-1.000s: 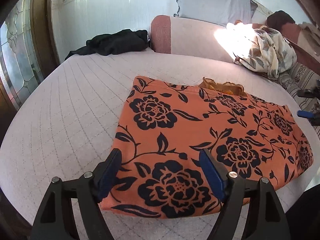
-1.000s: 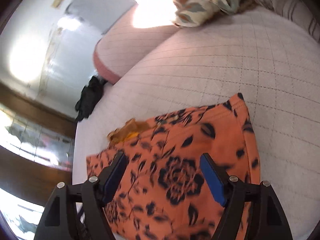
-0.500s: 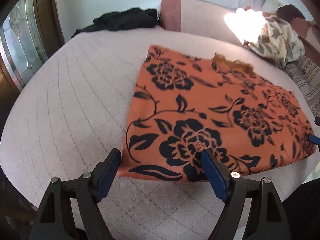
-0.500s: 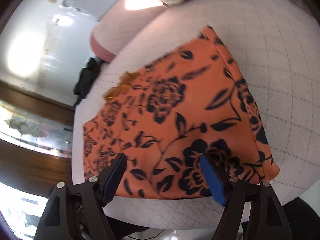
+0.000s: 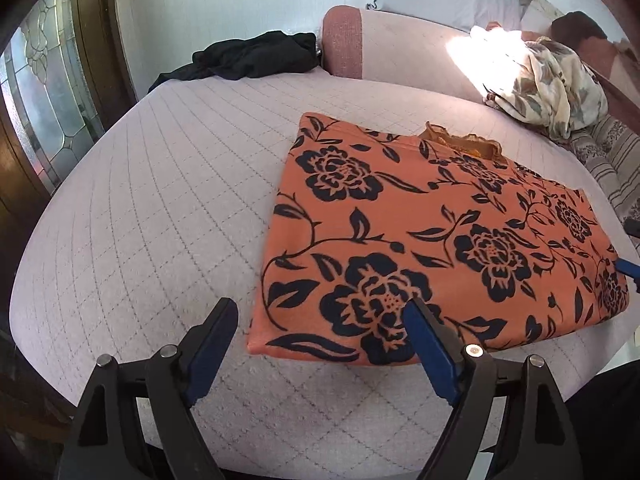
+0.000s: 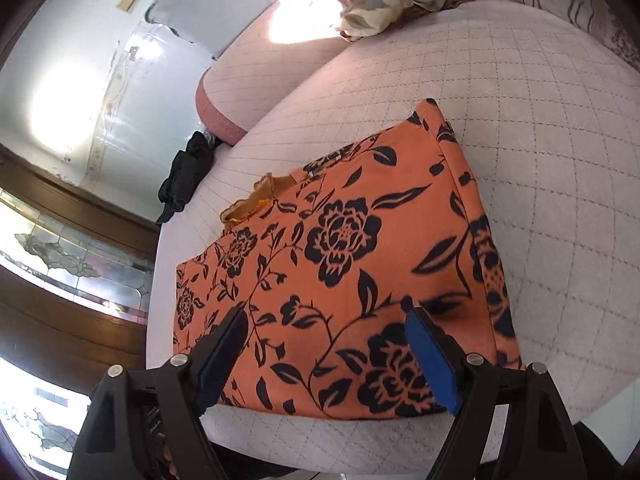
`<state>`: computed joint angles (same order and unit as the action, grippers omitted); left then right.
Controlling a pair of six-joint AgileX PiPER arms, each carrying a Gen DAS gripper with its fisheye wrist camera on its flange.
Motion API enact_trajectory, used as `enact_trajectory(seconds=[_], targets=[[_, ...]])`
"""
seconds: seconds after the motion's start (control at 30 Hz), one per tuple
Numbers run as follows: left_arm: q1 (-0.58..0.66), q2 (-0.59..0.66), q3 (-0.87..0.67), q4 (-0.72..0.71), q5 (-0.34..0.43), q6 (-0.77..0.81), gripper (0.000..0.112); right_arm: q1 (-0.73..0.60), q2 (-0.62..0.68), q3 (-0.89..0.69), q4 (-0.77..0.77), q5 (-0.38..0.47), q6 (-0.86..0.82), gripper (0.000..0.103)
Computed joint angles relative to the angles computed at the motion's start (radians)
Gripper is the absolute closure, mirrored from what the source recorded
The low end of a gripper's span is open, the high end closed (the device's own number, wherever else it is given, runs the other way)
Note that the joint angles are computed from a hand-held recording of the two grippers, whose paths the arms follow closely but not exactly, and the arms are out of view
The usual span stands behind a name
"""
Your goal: Fold small clothes
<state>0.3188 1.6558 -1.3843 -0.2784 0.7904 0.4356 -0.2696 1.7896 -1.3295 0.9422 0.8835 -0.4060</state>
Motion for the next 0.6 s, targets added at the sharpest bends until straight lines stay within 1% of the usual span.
enact_trajectory(seconds=[0.03, 0.07, 0.1, 0.13, 0.17, 0.23, 0.33, 0.4, 0.47, 0.53, 0.57, 0.6], targets=[[-0.009, -0.010, -0.012, 0.014, 0.019, -0.015, 0.027, 0.000, 0.027, -0.014, -0.005, 0.002, 0.009, 0.019], [-0.017, -0.032, 0.000, 0.018, 0.019, -0.022, 0.027, -0.007, 0.069, -0.046, -0.014, 0.026, 0.018, 0.019], [-0.028, -0.040, -0.001, 0.022, 0.019, -0.027, 0.027, -0.022, 0.090, -0.049, 0.013, 0.043, 0.003, 0.020], [-0.040, -0.040, -0.011, 0.030, 0.022, -0.036, 0.027, -0.026, 0.075, -0.036, 0.036, 0.040, 0.004, 0.020], [-0.053, -0.039, -0.021, 0.036, 0.024, -0.049, 0.027, -0.027, 0.043, -0.022, 0.039, 0.035, 0.004, 0.019], [-0.071, -0.041, -0.034, 0.029, 0.035, -0.057, 0.027, -0.032, -0.057, 0.051, 0.073, 0.000, -0.059, 0.019], [-0.114, -0.037, -0.061, 0.029, 0.047, -0.089, 0.027, -0.094, -0.187, 0.239, 0.240, 0.039, -0.167, 0.019], [-0.154, -0.020, -0.086, 0.025, 0.055, -0.105, 0.027, -0.111, -0.242, 0.367, 0.266, 0.051, -0.173, 0.019], [-0.202, 0.003, -0.108, 0.036, 0.053, -0.133, 0.027, -0.133, -0.237, 0.460, 0.306, 0.044, -0.189, 0.019], [-0.235, 0.025, -0.135, 0.025, 0.075, -0.134, 0.027, -0.158, -0.201, 0.500, 0.349, 0.026, -0.179, 0.019], [-0.251, 0.028, -0.135, 0.027, 0.066, -0.137, 0.027, -0.176, -0.174, 0.515, 0.399, 0.018, -0.198, 0.019], [-0.264, 0.029, -0.125, 0.033, 0.039, -0.138, 0.027, -0.184, -0.151, 0.515, 0.428, 0.009, -0.201, 0.019]])
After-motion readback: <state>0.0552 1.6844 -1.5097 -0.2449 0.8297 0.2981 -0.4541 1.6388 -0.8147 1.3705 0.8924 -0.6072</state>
